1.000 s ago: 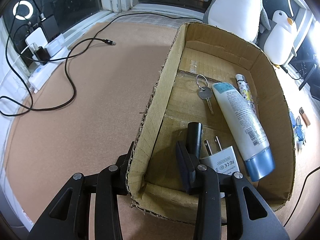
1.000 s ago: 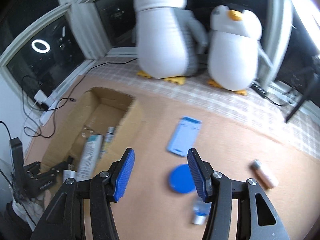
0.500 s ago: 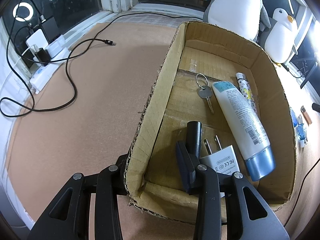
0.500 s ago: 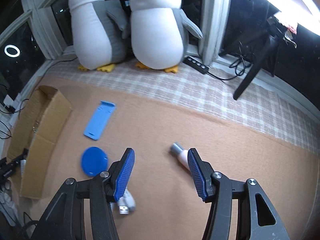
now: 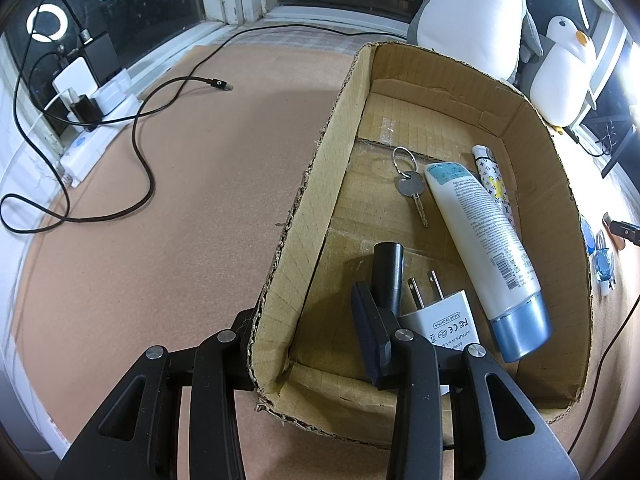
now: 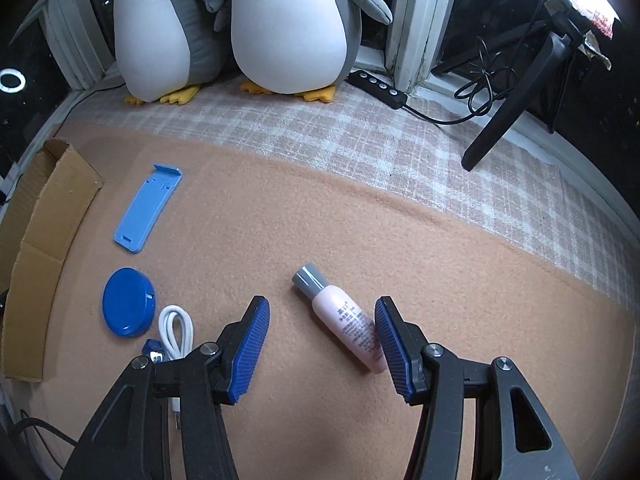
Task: Organize rigid objects
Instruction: 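Move the right gripper to the pink-and-white bottle and grasp it, then carry the pink-and-white bottle into the box and release it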
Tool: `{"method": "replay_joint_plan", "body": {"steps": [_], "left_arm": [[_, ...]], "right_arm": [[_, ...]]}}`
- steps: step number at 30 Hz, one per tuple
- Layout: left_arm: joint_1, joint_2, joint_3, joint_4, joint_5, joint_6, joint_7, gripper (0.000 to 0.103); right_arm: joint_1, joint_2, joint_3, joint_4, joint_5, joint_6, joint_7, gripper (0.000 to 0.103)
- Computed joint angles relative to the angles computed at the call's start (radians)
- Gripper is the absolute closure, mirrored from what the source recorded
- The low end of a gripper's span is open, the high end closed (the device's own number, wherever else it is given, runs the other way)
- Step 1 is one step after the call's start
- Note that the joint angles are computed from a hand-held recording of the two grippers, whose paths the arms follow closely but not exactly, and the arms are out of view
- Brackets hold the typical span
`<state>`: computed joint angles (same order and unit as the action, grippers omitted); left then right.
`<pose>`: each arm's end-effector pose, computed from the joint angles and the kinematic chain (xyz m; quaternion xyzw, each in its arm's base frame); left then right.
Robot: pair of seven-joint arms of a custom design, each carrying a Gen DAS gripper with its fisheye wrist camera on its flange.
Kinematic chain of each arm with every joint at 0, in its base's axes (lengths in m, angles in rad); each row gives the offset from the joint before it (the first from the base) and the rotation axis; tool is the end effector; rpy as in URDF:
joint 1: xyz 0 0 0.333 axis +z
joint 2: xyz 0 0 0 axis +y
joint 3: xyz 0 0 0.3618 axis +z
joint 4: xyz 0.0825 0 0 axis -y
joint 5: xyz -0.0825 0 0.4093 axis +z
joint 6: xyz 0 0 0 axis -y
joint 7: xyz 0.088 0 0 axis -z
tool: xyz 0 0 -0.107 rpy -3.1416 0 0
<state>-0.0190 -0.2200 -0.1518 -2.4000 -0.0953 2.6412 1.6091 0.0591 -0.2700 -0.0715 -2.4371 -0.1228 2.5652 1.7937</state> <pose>0.5036 -0.0874 0.4795 -0.6385 0.7350 -0.1814 0.1385 0.4906 -0.0057 0.4772 -0.6400 0.7418 -0.1501 0.1326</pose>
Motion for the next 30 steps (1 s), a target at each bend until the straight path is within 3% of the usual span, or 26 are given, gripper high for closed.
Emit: {"method": "replay_joint_plan", "body": {"steps": [9,11,23,30], "left_arm": [[-0.001,0.000,0.001,0.000,0.000,0.000,0.000,0.067],[-0.001,0.000,0.001,0.000,0.000,0.000,0.000,0.067],[-0.003,-0.001,0.002,-0.001,-0.006,0.000,0.002,0.067],[-0.005,-0.004,0.003,-0.008,-0.018,0.005,0.006,0.067]], "right_arm": [[-0.001,0.016,-0.005,0.009,0.018,-0.028,-0.012,0.074],[0.000,0.021,-0.007,0.012,0.028,-0.036,-0.018,0.083],[-0.003,-0.012,0.010,-0.011,0.022,-0.016,0.059,0.085],[0.046,-0.064,0.025,-0.001,0.042,0.012,0.078,0.085]]}}
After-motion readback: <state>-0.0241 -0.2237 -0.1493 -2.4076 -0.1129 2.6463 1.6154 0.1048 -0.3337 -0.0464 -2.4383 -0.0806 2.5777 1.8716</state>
